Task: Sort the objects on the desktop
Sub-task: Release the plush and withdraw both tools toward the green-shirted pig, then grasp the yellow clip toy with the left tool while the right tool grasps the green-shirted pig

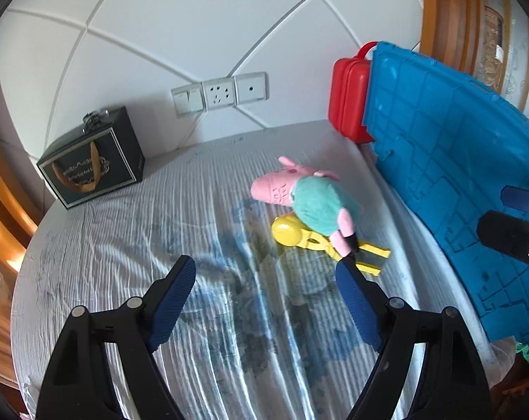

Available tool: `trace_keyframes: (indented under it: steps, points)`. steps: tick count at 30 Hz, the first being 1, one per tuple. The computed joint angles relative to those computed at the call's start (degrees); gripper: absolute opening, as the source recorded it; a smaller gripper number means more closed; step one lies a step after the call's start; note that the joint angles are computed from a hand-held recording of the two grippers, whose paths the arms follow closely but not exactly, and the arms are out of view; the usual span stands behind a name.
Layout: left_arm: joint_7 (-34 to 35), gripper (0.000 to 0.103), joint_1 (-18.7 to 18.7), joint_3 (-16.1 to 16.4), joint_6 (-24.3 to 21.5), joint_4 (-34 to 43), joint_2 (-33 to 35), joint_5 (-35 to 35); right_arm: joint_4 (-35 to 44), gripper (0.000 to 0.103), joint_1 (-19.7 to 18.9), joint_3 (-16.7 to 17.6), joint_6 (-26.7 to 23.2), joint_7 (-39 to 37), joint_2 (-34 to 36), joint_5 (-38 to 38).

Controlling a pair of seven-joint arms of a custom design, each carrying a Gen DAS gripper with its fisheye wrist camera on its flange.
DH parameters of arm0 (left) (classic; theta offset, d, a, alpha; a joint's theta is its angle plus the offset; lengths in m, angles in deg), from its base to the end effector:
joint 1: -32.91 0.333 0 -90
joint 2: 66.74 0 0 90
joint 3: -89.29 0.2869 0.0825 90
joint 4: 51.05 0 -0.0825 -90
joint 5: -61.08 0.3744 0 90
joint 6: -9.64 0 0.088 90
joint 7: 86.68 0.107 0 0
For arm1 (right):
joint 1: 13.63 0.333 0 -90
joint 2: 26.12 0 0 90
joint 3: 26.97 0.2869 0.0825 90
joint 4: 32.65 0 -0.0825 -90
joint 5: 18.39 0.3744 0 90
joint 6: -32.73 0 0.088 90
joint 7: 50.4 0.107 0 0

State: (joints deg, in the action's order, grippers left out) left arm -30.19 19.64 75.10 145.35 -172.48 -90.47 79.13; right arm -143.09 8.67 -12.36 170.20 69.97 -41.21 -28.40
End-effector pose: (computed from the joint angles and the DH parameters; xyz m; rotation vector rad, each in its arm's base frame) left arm 0.4198 -0.2357 0.6244 -1.7286 1.8371 -0.6858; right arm 0.4108 0.3277 0.6536 -1.8992 1.5293 -0.4650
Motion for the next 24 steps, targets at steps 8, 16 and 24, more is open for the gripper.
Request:
trace_keyframes:
  steps: [8, 16, 24]
  points:
    - [3.0, 0.082, 1.3, 2.4, 1.4, 3.2, 9.2, -2.8, 11.4, 0.103, 1.7, -3.0, -3.4, -0.6, 15.4, 0.1]
    - [6.6, 0.082, 1.7, 2.8, 1.9, 8.2, 20.8, -7.7, 22.3, 0.103, 6.6, -8.5, -16.1, 2.2, 27.6, -9.3]
    - [7.5, 0.082, 2.1, 2.5, 0.5, 11.7, 26.5, -8.9, 20.2, 0.07, 6.2, -10.7, -17.5, 3.0, 30.7, -7.5]
